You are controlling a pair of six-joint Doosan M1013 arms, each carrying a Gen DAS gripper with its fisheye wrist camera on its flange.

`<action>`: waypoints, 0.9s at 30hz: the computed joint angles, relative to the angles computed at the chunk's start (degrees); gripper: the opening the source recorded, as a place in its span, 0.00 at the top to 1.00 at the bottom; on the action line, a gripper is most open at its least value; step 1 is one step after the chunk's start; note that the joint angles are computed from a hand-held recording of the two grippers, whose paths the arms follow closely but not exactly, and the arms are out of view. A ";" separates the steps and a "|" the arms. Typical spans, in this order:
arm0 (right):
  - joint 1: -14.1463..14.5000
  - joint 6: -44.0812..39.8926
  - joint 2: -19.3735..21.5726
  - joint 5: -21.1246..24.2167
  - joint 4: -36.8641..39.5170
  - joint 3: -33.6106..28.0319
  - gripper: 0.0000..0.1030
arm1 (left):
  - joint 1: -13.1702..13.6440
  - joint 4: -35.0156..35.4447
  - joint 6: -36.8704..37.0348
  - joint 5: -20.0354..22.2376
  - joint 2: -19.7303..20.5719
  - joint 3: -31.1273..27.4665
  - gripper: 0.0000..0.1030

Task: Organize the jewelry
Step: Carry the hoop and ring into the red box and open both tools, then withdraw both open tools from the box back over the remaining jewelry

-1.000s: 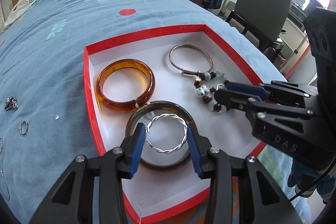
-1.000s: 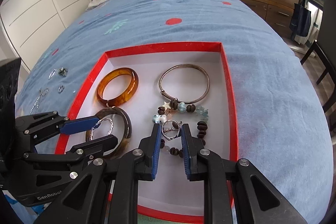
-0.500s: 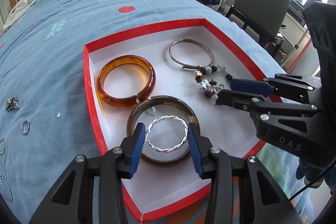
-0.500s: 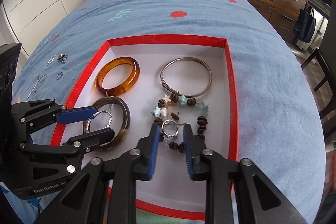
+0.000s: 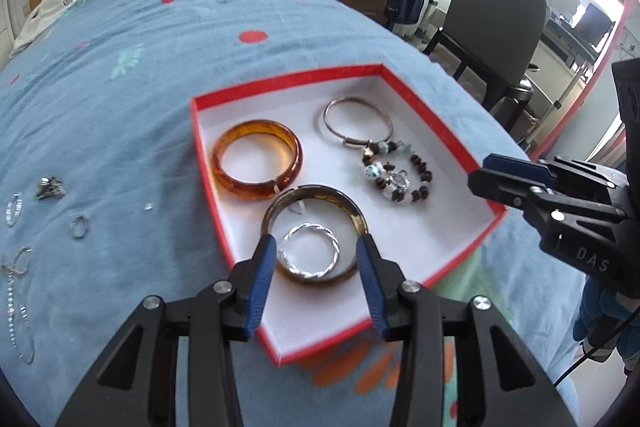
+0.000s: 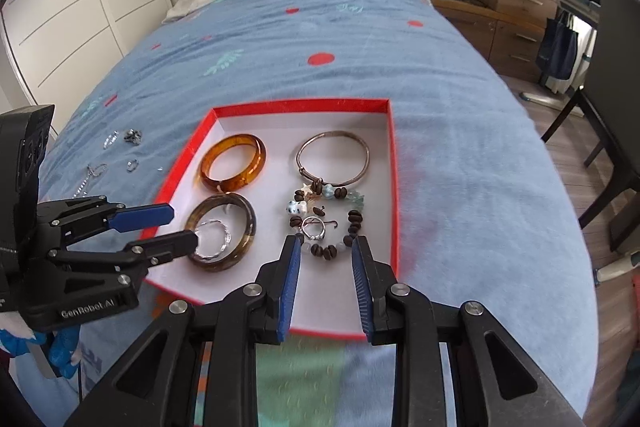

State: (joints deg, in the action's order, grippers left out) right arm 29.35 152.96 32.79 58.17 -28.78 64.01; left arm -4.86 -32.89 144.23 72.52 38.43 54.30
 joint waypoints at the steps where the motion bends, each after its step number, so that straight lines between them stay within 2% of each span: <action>1: 0.27 0.51 -0.27 0.23 -0.48 0.04 0.74 | 0.35 -0.42 0.14 -0.22 -0.45 0.27 0.61; 8: 3.15 5.01 -1.91 2.07 -4.68 -0.26 0.72 | 3.51 -2.59 0.62 -0.97 -3.28 2.10 0.61; 11: 4.48 6.84 -2.23 2.89 -6.64 -0.91 0.68 | 5.14 -2.99 0.67 -1.00 -4.16 2.22 0.61; 14: 5.76 8.27 -2.23 3.53 -8.31 -1.82 0.67 | 6.89 -3.44 1.35 -1.83 -5.19 2.68 0.54; 18: 7.53 9.42 -2.01 4.06 -10.45 -3.38 0.67 | 9.60 -4.63 2.43 -3.23 -6.32 3.11 0.51; 27: 10.30 8.69 0.11 4.71 -13.09 -8.47 0.67 | 15.60 -6.21 1.78 -5.31 -5.76 0.25 0.49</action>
